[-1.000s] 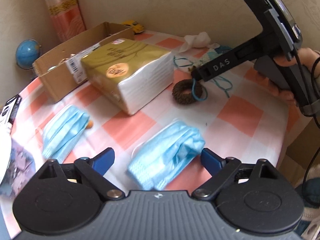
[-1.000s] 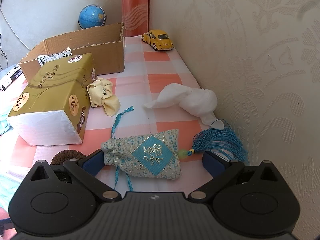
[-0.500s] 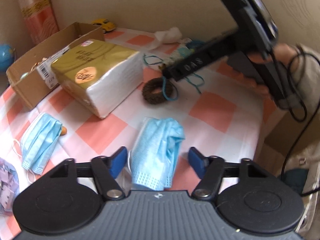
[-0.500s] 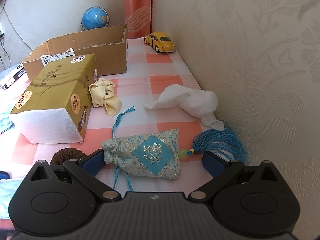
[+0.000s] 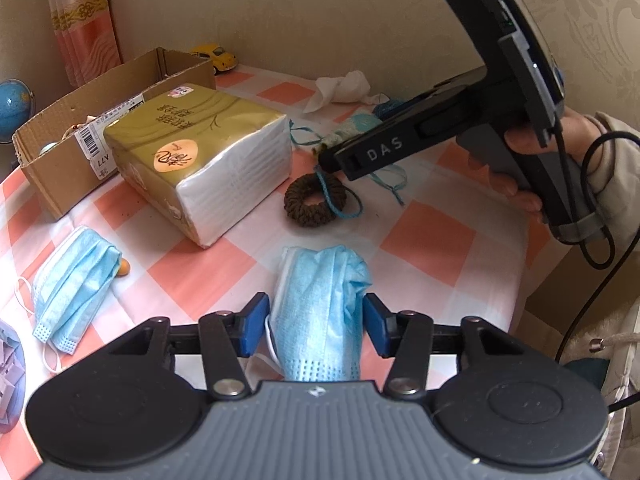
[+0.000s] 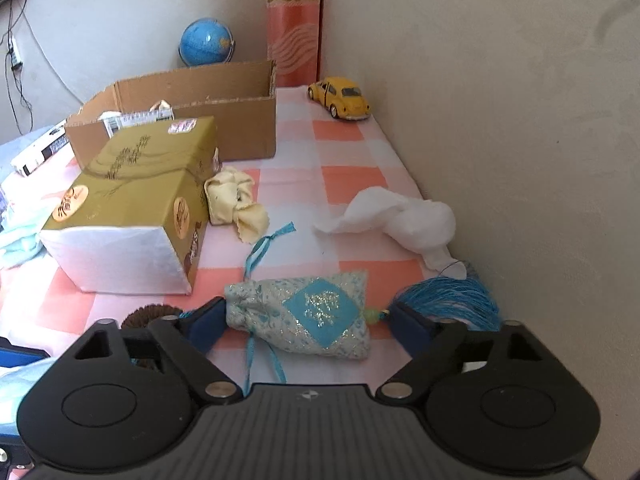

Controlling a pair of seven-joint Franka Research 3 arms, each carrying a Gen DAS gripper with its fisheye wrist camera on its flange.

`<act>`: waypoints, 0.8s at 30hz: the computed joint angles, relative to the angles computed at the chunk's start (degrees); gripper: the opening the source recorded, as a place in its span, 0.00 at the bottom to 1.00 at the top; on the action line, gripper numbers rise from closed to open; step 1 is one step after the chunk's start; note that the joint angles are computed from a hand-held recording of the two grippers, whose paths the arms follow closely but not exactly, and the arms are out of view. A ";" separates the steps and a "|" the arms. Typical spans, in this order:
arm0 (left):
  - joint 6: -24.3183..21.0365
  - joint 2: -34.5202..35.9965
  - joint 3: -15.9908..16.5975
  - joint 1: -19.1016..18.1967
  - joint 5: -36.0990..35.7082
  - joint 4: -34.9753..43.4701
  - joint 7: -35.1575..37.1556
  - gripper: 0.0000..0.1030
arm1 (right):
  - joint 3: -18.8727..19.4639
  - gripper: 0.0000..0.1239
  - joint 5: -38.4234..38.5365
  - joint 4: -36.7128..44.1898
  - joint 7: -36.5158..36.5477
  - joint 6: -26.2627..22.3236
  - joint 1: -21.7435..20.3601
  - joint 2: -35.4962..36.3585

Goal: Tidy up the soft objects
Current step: 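Grasp the blue tasseled sachet with the right gripper while the left gripper grasps a blue face mask, then carry the sachet into the cardboard box and open the right gripper while the left gripper holds the mask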

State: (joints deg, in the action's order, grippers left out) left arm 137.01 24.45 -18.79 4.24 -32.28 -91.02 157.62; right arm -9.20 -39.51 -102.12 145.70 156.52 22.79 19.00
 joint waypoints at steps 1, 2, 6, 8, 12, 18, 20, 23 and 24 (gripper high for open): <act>-0.04 -0.02 -0.03 0.08 -0.09 0.00 0.09 0.42 | -0.02 0.66 -0.18 -0.10 -0.04 0.22 0.05 -0.07; 0.07 -0.11 -0.04 0.09 -0.13 -0.08 0.14 0.41 | 0.05 0.62 -0.18 -0.16 -0.38 0.44 -0.03 -0.11; 0.82 -0.63 0.15 0.02 -0.05 -0.66 -0.15 0.34 | 0.10 0.56 -0.45 -0.70 -0.79 0.54 0.01 -0.87; 1.03 -1.00 0.30 0.00 0.07 -0.93 -0.50 0.32 | 0.21 0.54 -0.55 -1.52 -0.82 1.22 -0.24 -1.71; 1.01 -1.85 0.38 0.33 -0.48 -1.23 -0.35 0.30 | 0.91 0.54 -0.54 -2.89 -2.32 1.91 -0.98 -3.75; 1.09 -3.09 0.92 0.35 -1.37 -1.48 -0.28 0.30 | 3.60 0.54 3.66 -5.13 -8.57 2.56 -3.76 -7.52; 1.55 -3.45 1.09 0.34 -1.61 -1.83 -0.33 0.30 | 4.44 0.54 5.79 -5.40 -11.18 2.30 -4.64 -8.52; 2.35 -4.12 1.24 0.33 -2.03 -2.67 -0.14 0.30 | 5.34 0.54 8.50 -5.04 -14.14 1.38 -5.56 -9.34; 2.43 -4.25 1.26 0.39 -2.25 -2.77 0.02 0.30 | 5.66 0.54 9.67 -4.76 -15.21 1.02 -5.89 -9.54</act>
